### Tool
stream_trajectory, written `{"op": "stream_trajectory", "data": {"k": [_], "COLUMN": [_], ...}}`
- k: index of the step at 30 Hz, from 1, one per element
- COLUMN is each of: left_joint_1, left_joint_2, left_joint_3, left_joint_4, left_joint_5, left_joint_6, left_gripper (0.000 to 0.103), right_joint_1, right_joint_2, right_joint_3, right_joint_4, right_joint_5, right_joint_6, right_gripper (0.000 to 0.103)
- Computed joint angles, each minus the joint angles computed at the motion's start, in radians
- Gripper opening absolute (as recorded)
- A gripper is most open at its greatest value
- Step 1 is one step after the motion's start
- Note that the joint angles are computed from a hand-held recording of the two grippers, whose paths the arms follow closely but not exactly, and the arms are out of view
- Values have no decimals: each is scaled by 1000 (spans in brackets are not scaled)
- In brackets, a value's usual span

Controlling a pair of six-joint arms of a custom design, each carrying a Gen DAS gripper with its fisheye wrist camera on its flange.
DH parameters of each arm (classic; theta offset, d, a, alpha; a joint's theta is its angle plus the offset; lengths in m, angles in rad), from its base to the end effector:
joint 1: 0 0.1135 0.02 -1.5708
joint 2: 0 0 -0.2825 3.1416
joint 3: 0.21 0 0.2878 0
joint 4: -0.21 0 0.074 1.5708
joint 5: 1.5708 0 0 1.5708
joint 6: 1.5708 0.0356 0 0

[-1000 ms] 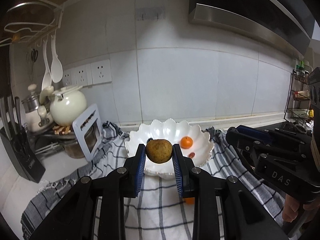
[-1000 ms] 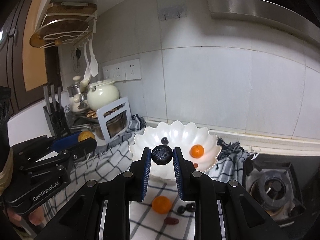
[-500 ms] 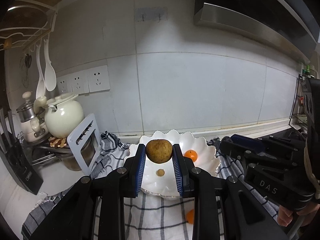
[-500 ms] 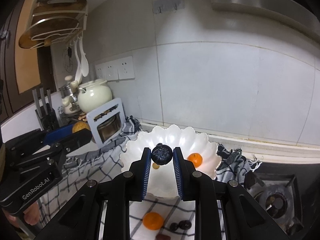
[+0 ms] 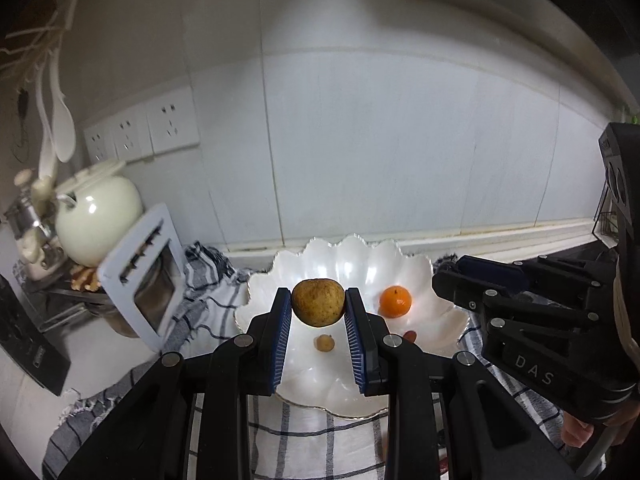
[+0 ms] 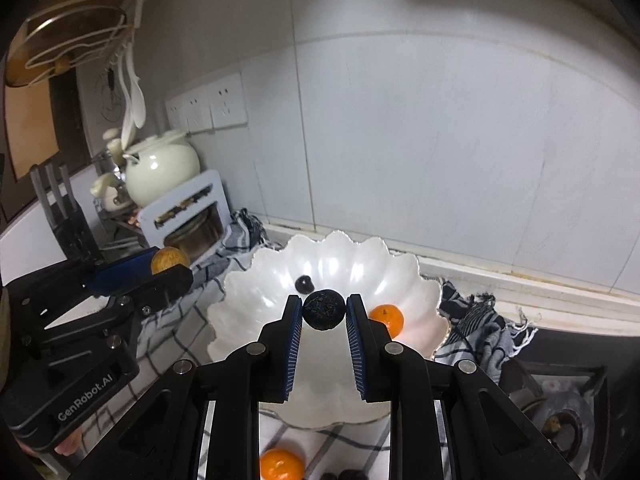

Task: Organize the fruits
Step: 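Lift and carry the round fruit and dark plum over the bowl with both tools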

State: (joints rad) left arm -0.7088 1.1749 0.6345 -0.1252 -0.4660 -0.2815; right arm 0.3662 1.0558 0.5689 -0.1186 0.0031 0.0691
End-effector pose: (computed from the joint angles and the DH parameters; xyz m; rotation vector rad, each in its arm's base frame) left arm 0.2127 -0.1613 0.2154 0.2126 2.1451 -0.0476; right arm 0.2314 0.0886 0.2183 -0.3219 2.1629 0.2441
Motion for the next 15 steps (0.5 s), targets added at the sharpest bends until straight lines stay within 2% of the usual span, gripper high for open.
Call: {"op": "stream_trajectory", "data": {"k": [6, 15], "left_joint_1": [67, 124], "left_joint_2": [133, 310], "left_joint_3": [49, 114], "left_joint_4": [14, 22], "left_joint_5": [89, 154], "left_joint_6": [-21, -30], "left_gripper": [27, 27], "right_joint_1": [-37, -94], "right_joint_2": [168, 381], "right_joint_3": [55, 137], "right_joint_4": [24, 30], "right_joint_5": [-31, -88], "right_joint_6": [-8, -6], "right_gripper": [24, 24]}}
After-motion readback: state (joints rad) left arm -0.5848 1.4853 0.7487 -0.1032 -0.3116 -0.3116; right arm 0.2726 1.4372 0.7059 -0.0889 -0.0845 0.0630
